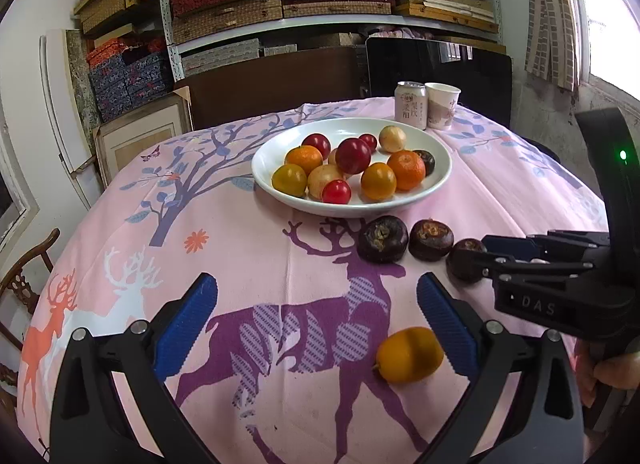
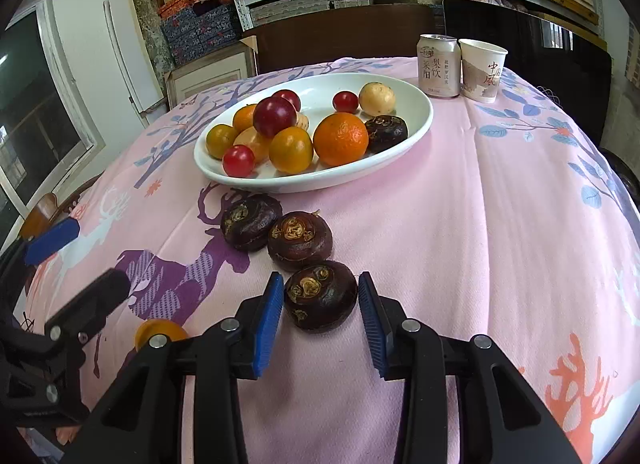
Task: Organize fruits
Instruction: 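Move both open tools back toward the remaining fruits, then grasp a yellow-orange orange with left tool while right tool grasps a dark brown fruit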
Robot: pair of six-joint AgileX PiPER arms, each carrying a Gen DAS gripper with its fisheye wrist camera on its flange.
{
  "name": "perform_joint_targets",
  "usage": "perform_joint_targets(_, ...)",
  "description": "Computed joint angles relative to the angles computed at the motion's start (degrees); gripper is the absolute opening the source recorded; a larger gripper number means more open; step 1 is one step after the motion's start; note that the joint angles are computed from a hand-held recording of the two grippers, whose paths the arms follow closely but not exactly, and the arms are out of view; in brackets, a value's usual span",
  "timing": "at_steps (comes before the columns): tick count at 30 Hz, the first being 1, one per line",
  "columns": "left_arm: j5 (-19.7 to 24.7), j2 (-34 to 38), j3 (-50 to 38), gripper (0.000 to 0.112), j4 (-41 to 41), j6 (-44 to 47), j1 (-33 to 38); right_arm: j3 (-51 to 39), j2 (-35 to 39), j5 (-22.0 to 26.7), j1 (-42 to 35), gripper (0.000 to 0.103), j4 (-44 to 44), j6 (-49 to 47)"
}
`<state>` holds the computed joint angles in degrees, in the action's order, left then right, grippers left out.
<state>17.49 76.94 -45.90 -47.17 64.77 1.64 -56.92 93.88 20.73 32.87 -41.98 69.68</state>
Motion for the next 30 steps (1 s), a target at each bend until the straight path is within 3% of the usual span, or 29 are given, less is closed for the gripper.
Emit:
perform_joint_targets(7, 1.46, -1.13, 1.67, 0.098, 0.60, 0.38, 1.40, -1.27, 1.06, -0.40, -0.74, 0.042, 1.56, -1.45)
perform_joint_targets(13, 8.13, -2.32, 3.08, 0.098, -2.68, 6.07, 3.99, -0.86, 0.41, 0.81, 0.27, 0.040, 1.86, -3.14)
perform_joint_targets(16, 8.75, -2.75, 3.96, 0.098, -2.89, 8.59, 2.07, 0.03, -0.51, 1.15, 0.49, 0.040, 1.34, -2.42)
perform_joint_targets(22, 7.73, -1.01, 3.59, 0.098, 1.11, 5.89, -1.79, 0.83, -1.06, 0.77, -0.36, 0.040, 1.10, -0.88)
perform_joint_targets(28, 13.40, 4.08, -1.09, 0.098, 2.16, 1.82, 1.33, 0.85, -0.95, 0.59, -0.50, 0.040, 1.67, -1.29)
perform_joint_targets(29, 14.56, 4.49, -1.57, 0.096, 1.46, 2.21, 2.07, 0.89, -0.94, 0.47, -0.58, 0.040, 1.80, -1.41)
perform_joint_targets(30, 15.36, 4.70, -1.84, 0.085, 1.16, 2.40, 2.38, 0.89, -0.94, 0.47, -0.58, 0.040, 1.80, -1.41)
